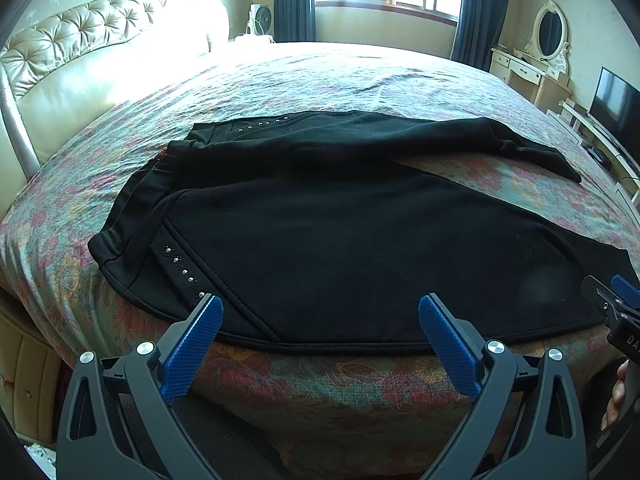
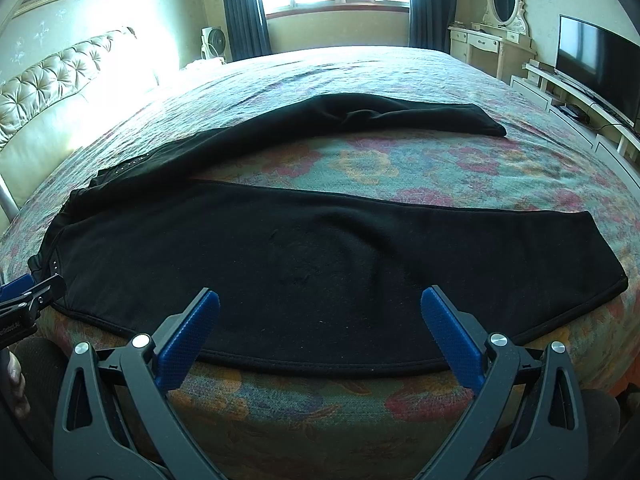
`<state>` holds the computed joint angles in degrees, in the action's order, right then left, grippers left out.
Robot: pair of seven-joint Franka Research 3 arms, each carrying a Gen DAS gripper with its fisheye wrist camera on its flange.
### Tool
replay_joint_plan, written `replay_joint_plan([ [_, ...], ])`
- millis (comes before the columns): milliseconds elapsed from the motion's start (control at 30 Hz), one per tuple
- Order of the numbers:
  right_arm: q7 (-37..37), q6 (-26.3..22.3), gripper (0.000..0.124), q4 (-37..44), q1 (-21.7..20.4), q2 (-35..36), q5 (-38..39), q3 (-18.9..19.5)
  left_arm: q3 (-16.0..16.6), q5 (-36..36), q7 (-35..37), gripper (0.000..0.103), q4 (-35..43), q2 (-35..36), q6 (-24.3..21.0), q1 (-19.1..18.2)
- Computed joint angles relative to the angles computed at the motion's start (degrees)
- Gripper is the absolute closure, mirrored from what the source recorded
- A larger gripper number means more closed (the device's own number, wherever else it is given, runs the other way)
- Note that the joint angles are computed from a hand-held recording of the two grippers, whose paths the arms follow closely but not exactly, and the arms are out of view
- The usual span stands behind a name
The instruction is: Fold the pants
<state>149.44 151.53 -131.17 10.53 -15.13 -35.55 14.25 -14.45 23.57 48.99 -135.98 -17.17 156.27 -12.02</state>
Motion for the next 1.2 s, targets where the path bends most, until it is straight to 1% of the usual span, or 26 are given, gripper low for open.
replay_joint_plan([
  [433,-1.39,-0.25,0.023,1.34,1.42,2.5,1.59,-1.11,1.05,-2.97,1.13,0.005,-0.32,0.9,0.59,-0.64],
  [567,-1.59,-0.21,0.023,1.85,1.79,3.21,1.85,-1.49,0.39,-0.87,0.22,0.005,-0.7,0.79,1.99,0.45],
  [633,-1.78,-0.1,0.023,2.19,2.06,3.65,2.17,-1.73,-0.6,1.62,-1.35,0.005,-0.36,0.77,1.33,1.59],
  [700,-2.31,0.0,0.023,2.59,2.39,4.18,2.65,-2.01,0.56,0.21,1.27,0.005,0.03,1.08,0.44,0.38],
  [767,-2.88,-0.23,0.023,3.16,2.79,4.81,2.9,-2.18,2.54,-3.59,7.16,0.005,0.86,1.8,-0.9,-1.74],
  [833,-3.66,-0.41,0.023,3.68,3.25,5.36,3.36,-2.48,4.13,-7.84,10.86,0.005,0.54,1.6,-0.26,-2.78],
  [867,-4.11,-0.54,0.023,3.98,3.49,5.64,3.69,-2.65,5.39,-11.29,12.82,0.005,0.53,1.5,-0.2,-3.52],
  [933,-4.82,-0.49,0.023,4.52,3.92,6.15,4.4,-3.02,10.92,-24.9,22.58,0.005,1.02,1.58,-0.16,-7.69],
  [967,-5.14,-0.18,0.023,4.76,4.11,6.39,4.78,-3.22,12.89,-30.28,25.39,0.005,1.77,1.66,-0.99,-8.44],
  [1033,-5.79,0.13,0.023,5.44,4.46,6.96,5.4,-3.48,15.96,-38.25,29.88,0.005,4.47,2.44,-4.12,-8.5],
  [1067,-6.27,0.25,0.023,5.8,4.67,7.27,5.74,-3.62,16.98,-40.52,31.6,0.005,6.01,3.08,-4.93,-7.74],
  [1133,-7.25,0.5,0.023,6.48,5.08,7.84,6.4,-3.88,17.16,-39.86,32.83,0.005,9.02,4.64,-4.6,-4.7],
  [1167,-7.5,0.65,0.023,6.79,5.27,8.16,6.57,-3.96,17.21,-39.06,34.53,0.005,10.58,5.71,-3.66,-3.3],
  [1200,-7.77,0.65,0.023,7.22,5.49,8.57,6.86,-4.05,17.69,-39.29,37.87,0.005,12.62,7.23,-3.25,-2.38],
])
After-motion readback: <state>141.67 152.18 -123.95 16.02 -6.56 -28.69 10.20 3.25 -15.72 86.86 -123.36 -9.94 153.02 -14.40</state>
